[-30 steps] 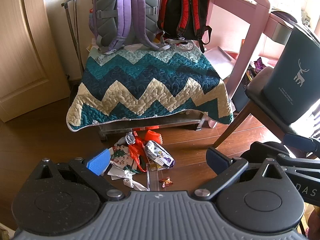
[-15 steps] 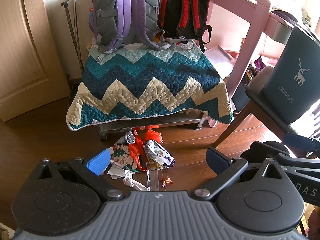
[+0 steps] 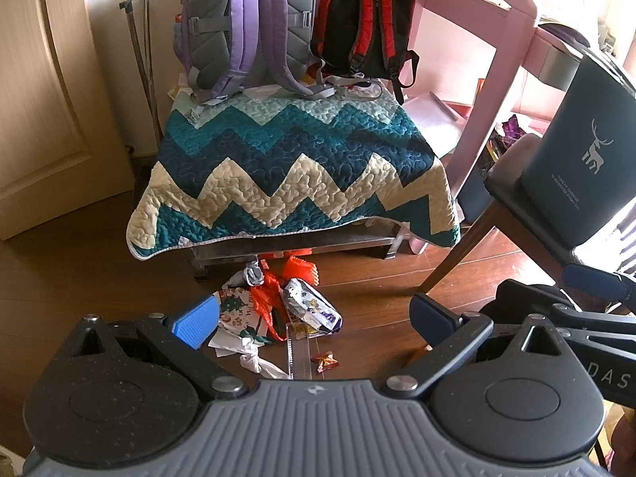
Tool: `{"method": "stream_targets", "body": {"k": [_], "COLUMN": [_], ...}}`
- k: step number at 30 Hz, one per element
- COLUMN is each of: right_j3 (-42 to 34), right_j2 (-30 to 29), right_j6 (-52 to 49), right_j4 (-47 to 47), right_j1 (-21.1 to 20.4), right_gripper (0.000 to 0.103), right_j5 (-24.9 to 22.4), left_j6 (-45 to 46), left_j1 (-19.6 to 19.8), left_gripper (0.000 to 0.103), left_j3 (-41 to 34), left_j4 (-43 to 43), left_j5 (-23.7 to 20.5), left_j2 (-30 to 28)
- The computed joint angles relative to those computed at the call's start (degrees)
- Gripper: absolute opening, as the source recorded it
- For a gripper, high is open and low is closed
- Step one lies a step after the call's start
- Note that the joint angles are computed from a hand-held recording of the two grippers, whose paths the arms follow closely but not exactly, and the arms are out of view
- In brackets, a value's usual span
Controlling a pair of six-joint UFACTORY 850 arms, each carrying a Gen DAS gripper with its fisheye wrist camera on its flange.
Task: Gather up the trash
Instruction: 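Lower both tools under the chair seat toward the trash pile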
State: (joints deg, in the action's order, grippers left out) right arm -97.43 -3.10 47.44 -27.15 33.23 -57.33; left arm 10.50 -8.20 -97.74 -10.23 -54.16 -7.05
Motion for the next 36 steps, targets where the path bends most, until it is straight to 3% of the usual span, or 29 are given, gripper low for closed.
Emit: {"method": "stream_targets", "body": {"k": [5, 10, 17, 29, 36], "right_j3": [-0.3, 0.5, 0.4, -6.4, -12.4], "right_j2": [-0.9, -2.6, -9.1, -27.1, -37.6], "right_j6": [-4.3, -8.3, -25.4, -44.0, -49.5], "right_j4": [2.1, 4.6, 19.8, 35.3, 37.8], "right_j1": [-2.5, -6.1, -13.0, -18.5, -18.5], "right_gripper": [0.081, 0.081, 0.081, 0.081, 0.081], "right_j5": [2.2, 8.9, 15.5, 13.3, 10.2], "left_j6": [-0.1, -1.8, -5.2, -15.0, -17.8], "left_j1": [0.5, 2.1, 4.5, 3.5, 2.5], "left_gripper": [0.103, 0.103, 0.103, 0.103, 0.102], "left_j3": [-1.9, -6.9, -14.0, -25.2, -47.6], "left_j4": [-1.1, 0.2, 2.5, 7.6, 11.6], "left_j5": [0.1, 1.2, 3.8, -3.0, -10.1], "left_j2": [-2.5, -8.3, -18.8, -37.9, -56.5]}}
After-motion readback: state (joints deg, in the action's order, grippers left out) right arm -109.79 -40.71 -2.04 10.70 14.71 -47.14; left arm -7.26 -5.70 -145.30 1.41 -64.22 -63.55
